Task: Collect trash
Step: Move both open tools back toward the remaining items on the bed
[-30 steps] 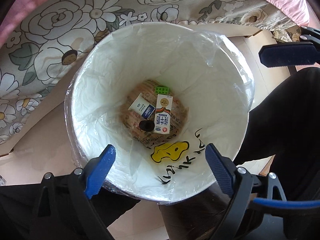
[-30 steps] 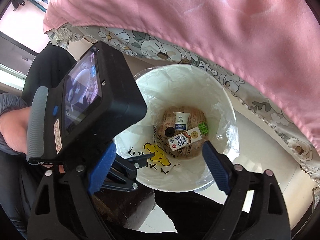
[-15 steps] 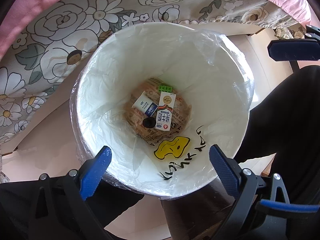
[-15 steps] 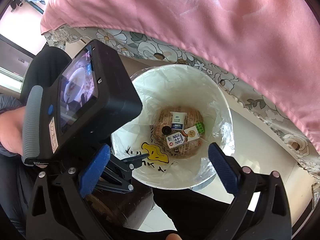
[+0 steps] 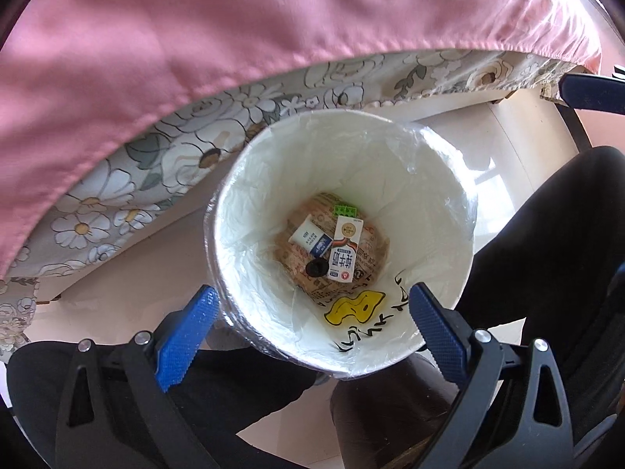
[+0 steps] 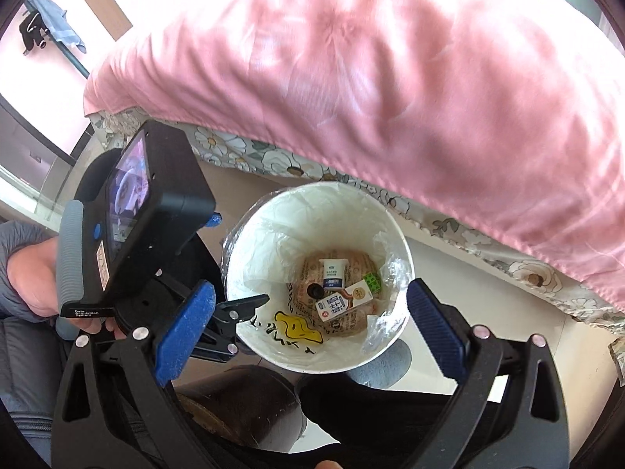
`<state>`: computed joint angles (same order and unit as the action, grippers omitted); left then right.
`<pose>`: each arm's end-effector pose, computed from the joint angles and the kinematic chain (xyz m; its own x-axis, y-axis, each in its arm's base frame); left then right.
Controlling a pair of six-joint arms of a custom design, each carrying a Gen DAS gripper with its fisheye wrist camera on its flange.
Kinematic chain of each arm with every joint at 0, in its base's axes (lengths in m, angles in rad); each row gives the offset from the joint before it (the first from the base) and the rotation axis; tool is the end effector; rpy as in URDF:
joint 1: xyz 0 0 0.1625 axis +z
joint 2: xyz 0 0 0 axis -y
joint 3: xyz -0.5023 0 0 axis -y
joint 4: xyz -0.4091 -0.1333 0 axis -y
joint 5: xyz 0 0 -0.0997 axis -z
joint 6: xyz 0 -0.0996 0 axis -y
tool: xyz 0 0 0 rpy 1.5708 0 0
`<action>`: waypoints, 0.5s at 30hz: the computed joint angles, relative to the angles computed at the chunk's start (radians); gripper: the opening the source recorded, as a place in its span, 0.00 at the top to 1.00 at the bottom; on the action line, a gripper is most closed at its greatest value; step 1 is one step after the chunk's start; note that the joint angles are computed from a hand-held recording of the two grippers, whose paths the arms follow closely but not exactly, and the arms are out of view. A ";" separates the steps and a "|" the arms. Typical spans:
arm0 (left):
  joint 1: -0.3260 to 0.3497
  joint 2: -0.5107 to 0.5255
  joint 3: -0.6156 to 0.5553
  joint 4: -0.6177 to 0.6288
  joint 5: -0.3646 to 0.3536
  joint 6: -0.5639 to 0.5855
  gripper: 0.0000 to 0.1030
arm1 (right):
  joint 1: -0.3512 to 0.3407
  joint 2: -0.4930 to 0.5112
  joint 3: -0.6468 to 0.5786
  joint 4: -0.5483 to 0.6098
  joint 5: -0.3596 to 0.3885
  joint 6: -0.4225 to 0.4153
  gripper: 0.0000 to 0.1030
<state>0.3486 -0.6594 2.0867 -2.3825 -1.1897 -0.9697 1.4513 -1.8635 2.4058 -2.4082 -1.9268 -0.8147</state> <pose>-0.3962 -0.3253 -0.0677 -0.6980 0.3049 -0.6480 0.3389 0.9377 0.0761 0.0588 -0.3374 0.3720 -0.7132 -0.5454 0.4404 -0.5900 0.8063 0.0431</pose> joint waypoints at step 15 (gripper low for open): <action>-0.084 -0.148 -0.048 0.190 0.392 -0.186 0.04 | 0.050 -0.090 -0.032 -0.290 0.110 0.064 0.06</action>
<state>0.2641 -0.8072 2.0388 -2.1922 -0.7982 -1.1556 1.5018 -1.9540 2.3742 -2.6983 -1.8165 -0.7507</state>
